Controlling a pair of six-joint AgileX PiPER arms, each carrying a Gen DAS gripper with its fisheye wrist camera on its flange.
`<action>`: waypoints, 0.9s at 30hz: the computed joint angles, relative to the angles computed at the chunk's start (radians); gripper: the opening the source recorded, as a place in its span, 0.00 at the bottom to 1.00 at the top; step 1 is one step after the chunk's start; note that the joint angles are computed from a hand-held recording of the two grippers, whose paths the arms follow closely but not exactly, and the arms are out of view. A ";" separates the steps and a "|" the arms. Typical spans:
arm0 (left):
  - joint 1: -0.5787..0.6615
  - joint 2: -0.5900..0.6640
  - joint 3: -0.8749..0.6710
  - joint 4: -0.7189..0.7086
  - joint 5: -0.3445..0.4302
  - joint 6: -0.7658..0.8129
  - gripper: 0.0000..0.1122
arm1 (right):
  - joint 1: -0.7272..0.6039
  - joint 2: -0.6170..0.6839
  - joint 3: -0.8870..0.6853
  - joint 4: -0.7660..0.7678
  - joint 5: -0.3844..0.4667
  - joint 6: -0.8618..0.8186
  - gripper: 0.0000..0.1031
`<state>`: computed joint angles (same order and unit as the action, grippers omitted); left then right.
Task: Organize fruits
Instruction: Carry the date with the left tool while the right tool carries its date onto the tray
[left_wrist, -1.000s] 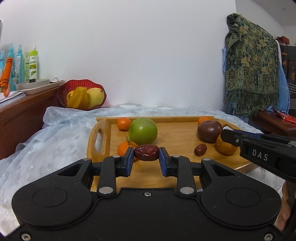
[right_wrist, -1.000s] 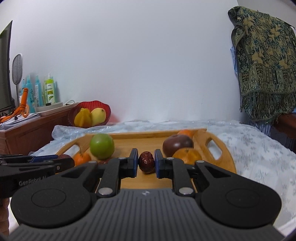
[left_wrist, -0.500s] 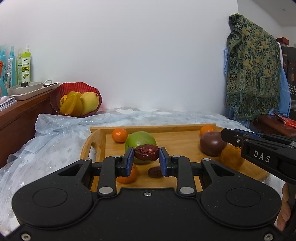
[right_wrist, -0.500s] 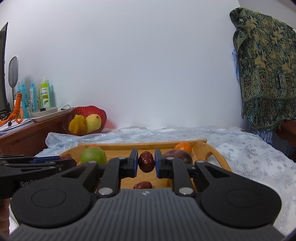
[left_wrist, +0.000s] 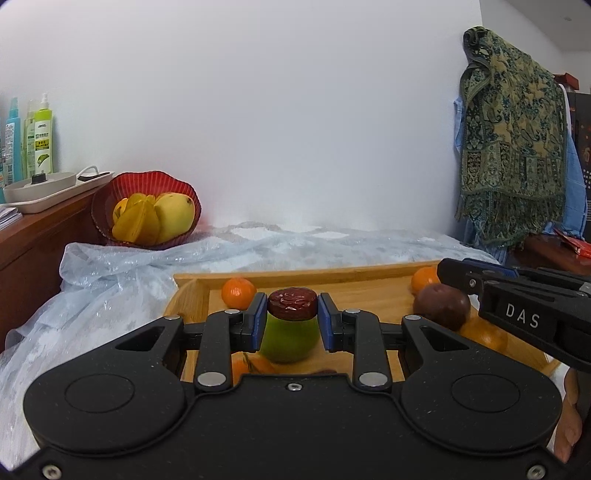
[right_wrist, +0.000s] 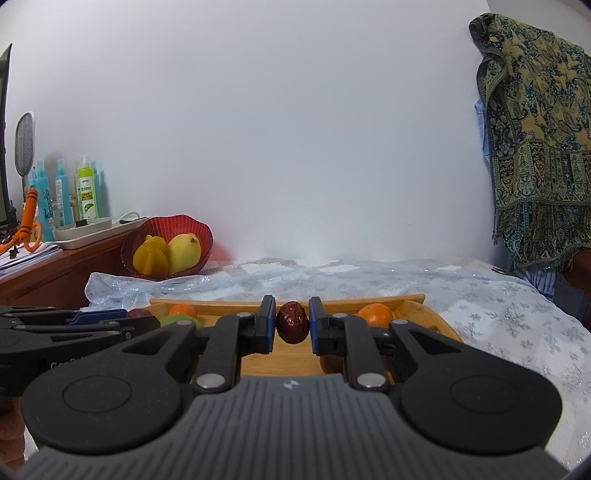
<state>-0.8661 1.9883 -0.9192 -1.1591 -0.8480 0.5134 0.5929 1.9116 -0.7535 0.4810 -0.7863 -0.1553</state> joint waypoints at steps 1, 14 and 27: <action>0.012 0.002 -0.010 0.004 0.011 0.006 0.24 | -0.007 0.004 -0.012 -0.006 0.011 0.003 0.21; 0.144 0.055 -0.153 0.037 0.179 0.073 0.24 | -0.118 0.084 -0.228 -0.067 0.245 0.013 0.22; 0.242 0.115 -0.298 -0.058 0.364 0.243 0.24 | -0.196 0.183 -0.473 -0.008 0.553 -0.069 0.21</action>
